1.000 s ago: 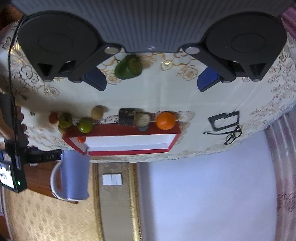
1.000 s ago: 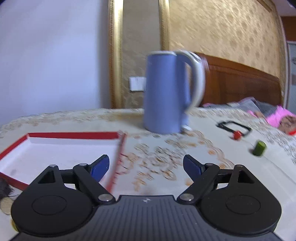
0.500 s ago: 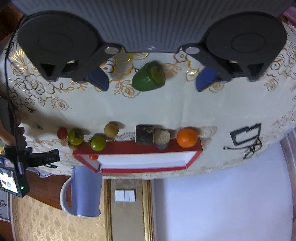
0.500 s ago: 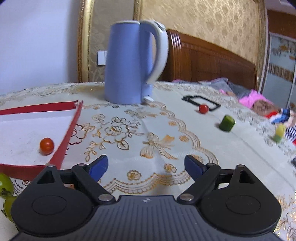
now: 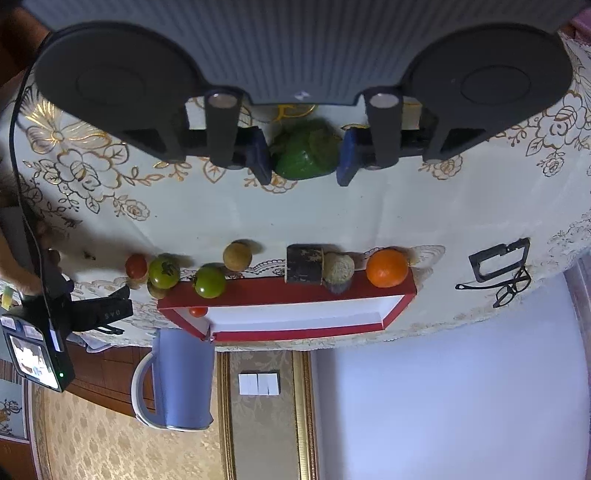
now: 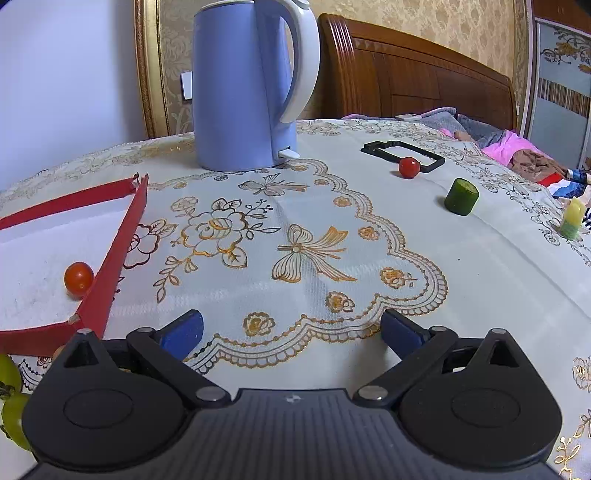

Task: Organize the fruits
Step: 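Close the left gripper on the green cucumber chunk, then carry the cucumber chunk into the red tray and open the left gripper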

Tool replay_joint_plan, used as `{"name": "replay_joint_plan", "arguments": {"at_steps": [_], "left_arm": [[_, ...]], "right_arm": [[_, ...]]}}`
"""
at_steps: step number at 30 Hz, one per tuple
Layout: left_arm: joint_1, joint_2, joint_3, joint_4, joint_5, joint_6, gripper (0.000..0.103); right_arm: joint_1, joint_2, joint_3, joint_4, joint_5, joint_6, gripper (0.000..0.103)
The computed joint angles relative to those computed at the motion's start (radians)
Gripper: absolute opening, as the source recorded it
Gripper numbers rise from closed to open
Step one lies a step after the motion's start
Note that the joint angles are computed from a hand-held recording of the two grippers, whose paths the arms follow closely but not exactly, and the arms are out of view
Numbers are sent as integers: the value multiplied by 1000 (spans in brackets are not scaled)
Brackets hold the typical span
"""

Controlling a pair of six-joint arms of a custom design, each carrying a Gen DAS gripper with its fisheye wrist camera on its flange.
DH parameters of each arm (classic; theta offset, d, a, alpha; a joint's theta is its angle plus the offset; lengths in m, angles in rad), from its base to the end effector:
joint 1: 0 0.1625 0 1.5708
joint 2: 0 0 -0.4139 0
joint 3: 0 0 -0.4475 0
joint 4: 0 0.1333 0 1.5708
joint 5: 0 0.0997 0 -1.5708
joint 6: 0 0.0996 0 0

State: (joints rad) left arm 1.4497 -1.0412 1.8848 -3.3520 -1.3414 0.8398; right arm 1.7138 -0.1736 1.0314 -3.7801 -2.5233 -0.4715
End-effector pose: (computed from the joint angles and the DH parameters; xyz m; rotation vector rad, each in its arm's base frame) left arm 0.0770 -0.6579 0.2084 0.9886 2.2010 -1.0444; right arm 0.1625 -0.7631 -0.0197 -0.1577 -1.8538 1.2147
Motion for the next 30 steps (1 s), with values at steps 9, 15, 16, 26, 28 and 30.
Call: {"name": "replay_joint_plan", "arguments": {"at_steps": [9,15,16,26,28,30], "left_arm": [[7,-5,-10,25,-30,-14,34],[-2,-11,-24,24,-42,-21,34],[-4,-10,-31,31,-42,-25,34],[-38,61,-195,114,-29,-86,34],[-45,87,-241,126,-22,-98,34],[-56,119,-291,132,-9,-103,34]], "right_arm": [[-1,1,-2,2,1,1,103],[-1,1,-2,2,1,1,103],[-1,1,-3,3,1,1,103],[-1,1,-2,4,1,2,103],[-1,1,-3,4,1,2,103],[-1,1,-3,4,0,2,103]]}}
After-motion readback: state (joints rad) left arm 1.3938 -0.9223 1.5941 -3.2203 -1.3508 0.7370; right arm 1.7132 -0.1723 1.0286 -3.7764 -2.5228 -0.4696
